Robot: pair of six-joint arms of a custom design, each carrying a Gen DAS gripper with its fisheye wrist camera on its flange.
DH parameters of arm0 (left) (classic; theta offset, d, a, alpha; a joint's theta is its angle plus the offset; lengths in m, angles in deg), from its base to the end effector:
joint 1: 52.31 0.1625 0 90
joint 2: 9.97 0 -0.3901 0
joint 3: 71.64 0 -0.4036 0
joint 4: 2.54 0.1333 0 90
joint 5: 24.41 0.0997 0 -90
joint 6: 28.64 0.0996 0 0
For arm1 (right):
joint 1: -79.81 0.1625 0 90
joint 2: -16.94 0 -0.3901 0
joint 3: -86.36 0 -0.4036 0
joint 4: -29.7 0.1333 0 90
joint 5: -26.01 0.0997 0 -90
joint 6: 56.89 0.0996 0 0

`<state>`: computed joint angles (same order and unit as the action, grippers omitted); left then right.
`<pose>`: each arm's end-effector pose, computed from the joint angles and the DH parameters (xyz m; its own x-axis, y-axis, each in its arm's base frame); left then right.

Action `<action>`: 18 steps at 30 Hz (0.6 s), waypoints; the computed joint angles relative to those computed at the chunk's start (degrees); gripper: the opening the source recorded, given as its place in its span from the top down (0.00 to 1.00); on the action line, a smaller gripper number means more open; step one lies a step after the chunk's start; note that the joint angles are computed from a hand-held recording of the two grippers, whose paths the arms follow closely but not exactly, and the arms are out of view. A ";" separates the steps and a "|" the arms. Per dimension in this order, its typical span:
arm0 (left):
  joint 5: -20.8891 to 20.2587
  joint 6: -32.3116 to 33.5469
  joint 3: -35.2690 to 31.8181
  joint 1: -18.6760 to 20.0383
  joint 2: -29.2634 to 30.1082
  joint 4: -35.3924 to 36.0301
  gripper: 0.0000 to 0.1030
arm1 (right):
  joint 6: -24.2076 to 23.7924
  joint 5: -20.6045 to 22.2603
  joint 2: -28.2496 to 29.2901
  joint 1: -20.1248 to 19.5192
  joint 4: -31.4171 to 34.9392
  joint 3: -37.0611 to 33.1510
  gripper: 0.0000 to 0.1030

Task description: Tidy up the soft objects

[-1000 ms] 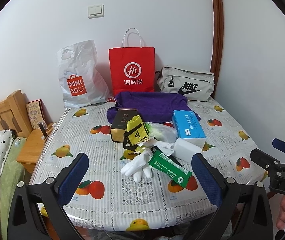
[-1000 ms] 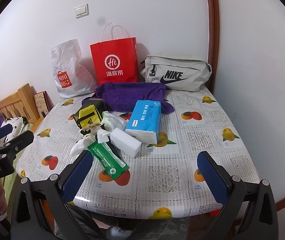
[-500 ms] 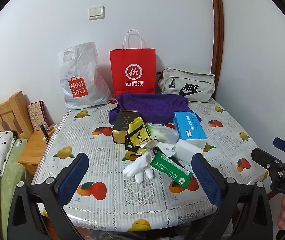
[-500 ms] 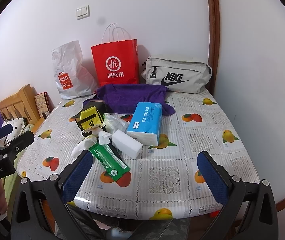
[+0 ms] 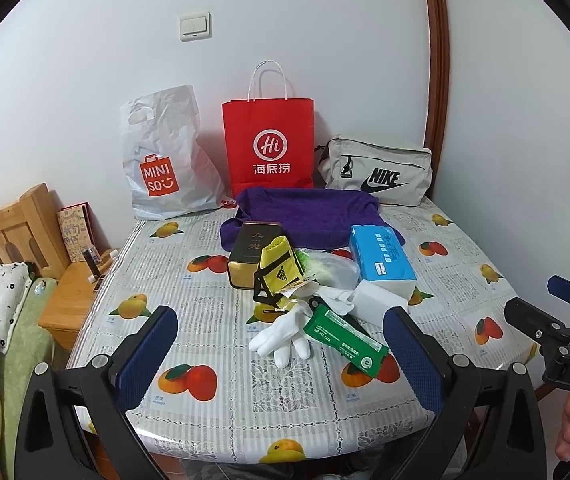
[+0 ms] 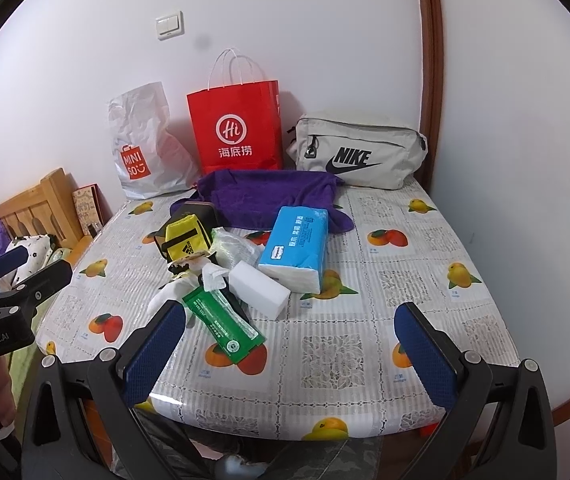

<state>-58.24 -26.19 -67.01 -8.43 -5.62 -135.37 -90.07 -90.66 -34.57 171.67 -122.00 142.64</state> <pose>-0.4999 -0.7805 0.0794 -0.6932 0.1051 -0.7131 0.6288 0.5717 -0.5270 0.1137 -0.7707 0.4693 -0.7480 -0.0081 0.6636 -0.5103 0.6463 -0.5673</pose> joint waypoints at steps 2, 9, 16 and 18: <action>-0.03 0.01 0.27 0.01 -0.25 -0.01 0.00 | -0.01 0.05 0.08 0.05 0.26 -0.19 0.00; 0.35 -0.38 0.67 0.04 -0.66 0.23 0.00 | -0.38 -0.40 0.12 0.30 -0.08 -0.23 0.00; 0.44 -0.49 0.72 0.14 -0.86 0.22 0.00 | -0.41 -0.59 0.09 0.27 -0.18 -0.14 0.00; 0.21 -0.51 1.78 0.17 -1.42 -0.28 0.00 | -0.48 -0.58 0.13 0.28 -0.02 -0.24 0.00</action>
<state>-58.03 -26.70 -65.23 -8.26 -7.04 -135.65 -90.55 -91.24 -34.44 171.95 -122.02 142.40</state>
